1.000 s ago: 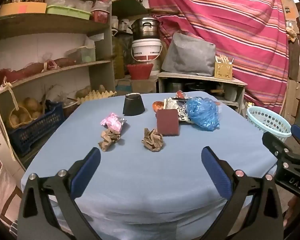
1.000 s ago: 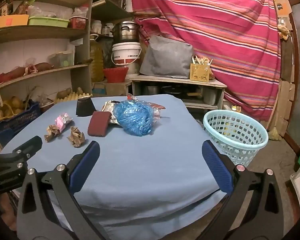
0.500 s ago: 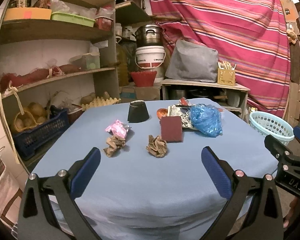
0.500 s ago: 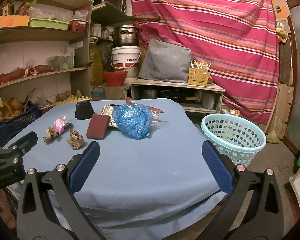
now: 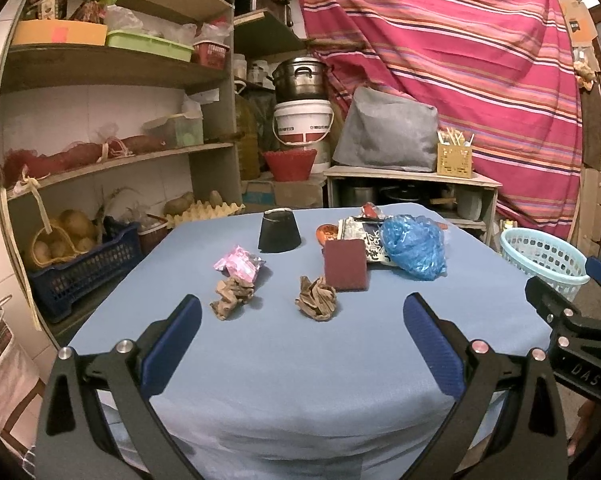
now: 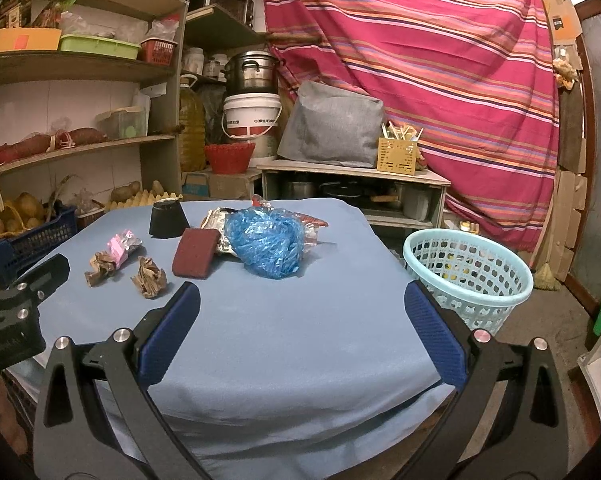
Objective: Collect trash
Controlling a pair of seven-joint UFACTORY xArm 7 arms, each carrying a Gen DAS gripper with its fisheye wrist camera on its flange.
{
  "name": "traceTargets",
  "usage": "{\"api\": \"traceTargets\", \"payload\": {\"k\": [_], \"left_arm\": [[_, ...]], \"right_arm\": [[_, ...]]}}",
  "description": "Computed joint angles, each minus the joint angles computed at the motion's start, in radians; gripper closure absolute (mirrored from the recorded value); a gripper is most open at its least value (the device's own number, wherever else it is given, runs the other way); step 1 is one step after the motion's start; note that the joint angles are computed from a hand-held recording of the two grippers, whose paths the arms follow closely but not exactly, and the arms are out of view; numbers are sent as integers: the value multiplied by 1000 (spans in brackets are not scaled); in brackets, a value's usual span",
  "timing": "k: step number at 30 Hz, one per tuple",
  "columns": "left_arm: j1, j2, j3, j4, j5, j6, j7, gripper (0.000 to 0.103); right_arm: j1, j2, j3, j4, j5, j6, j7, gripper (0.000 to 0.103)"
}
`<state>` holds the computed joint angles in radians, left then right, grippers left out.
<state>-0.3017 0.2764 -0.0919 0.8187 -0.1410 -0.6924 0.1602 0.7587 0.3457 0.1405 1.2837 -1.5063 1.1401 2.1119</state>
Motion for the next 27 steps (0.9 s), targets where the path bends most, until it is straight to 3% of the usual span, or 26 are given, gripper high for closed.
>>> {"api": "traceTargets", "payload": {"k": [27], "left_arm": [[0,4,0,-7,1,-21,0,4]], "right_arm": [[2,3,-1,1,-9,7,0,4]]}}
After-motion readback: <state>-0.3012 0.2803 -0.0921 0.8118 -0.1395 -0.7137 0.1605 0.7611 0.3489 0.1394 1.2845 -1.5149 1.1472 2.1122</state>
